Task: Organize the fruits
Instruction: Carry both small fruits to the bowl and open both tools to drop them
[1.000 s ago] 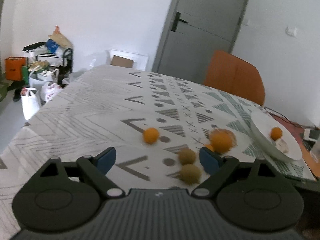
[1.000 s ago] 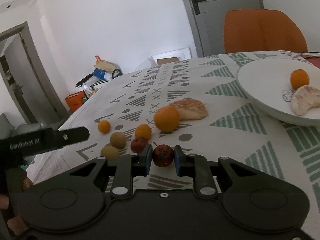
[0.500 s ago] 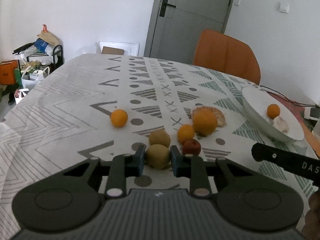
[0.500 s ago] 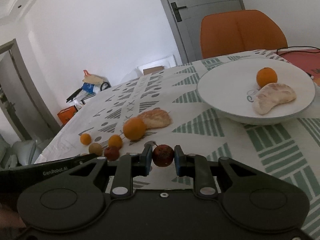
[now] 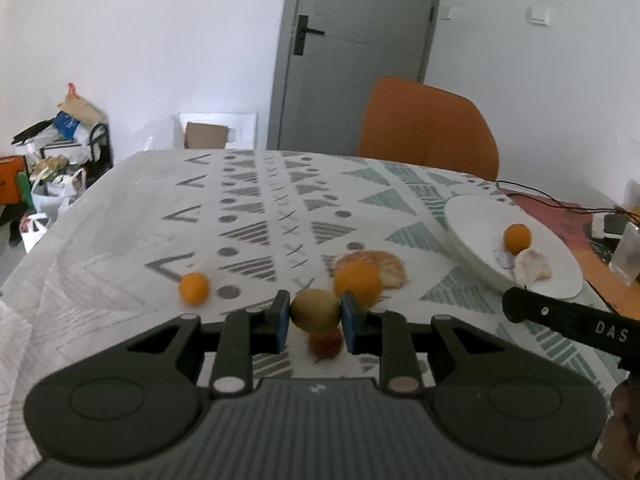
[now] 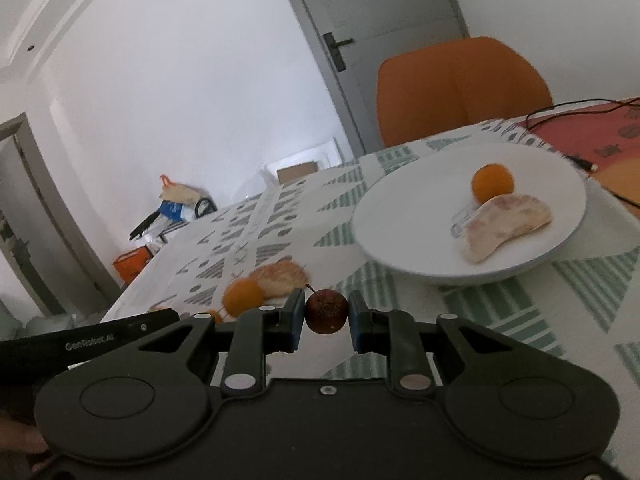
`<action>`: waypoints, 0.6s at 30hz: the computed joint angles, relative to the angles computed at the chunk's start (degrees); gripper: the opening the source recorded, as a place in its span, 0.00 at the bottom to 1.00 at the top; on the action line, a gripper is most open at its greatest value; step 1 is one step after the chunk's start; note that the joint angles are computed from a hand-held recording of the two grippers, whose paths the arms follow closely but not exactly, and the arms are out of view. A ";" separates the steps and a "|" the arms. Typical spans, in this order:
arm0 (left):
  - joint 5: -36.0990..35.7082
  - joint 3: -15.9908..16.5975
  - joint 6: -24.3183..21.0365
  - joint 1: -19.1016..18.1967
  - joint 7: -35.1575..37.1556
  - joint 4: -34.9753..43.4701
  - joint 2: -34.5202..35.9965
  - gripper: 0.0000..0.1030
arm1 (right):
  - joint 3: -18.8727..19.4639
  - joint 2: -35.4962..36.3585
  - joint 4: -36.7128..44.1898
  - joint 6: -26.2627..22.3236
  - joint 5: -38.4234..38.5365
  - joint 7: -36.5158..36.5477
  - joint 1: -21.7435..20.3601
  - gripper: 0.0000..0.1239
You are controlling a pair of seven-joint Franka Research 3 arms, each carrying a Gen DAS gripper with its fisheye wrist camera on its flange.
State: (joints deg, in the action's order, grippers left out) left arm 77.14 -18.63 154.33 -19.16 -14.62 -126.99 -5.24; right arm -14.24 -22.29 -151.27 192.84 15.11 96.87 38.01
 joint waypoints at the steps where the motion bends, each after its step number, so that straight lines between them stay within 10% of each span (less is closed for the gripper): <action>1: 0.22 -0.10 -0.04 -0.07 0.21 0.70 0.58 0.25 | -0.03 -0.13 -0.09 0.16 0.07 0.01 -0.37 0.18; 18: 3.16 2.31 1.39 -4.24 3.78 12.23 9.86 0.25 | -3.43 0.92 0.79 2.04 -2.25 2.07 -2.28 0.18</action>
State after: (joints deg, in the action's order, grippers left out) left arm 80.30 -16.32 155.72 -23.40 -10.85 -114.76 4.62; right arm -17.68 -21.37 -150.48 194.88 12.85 98.94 35.72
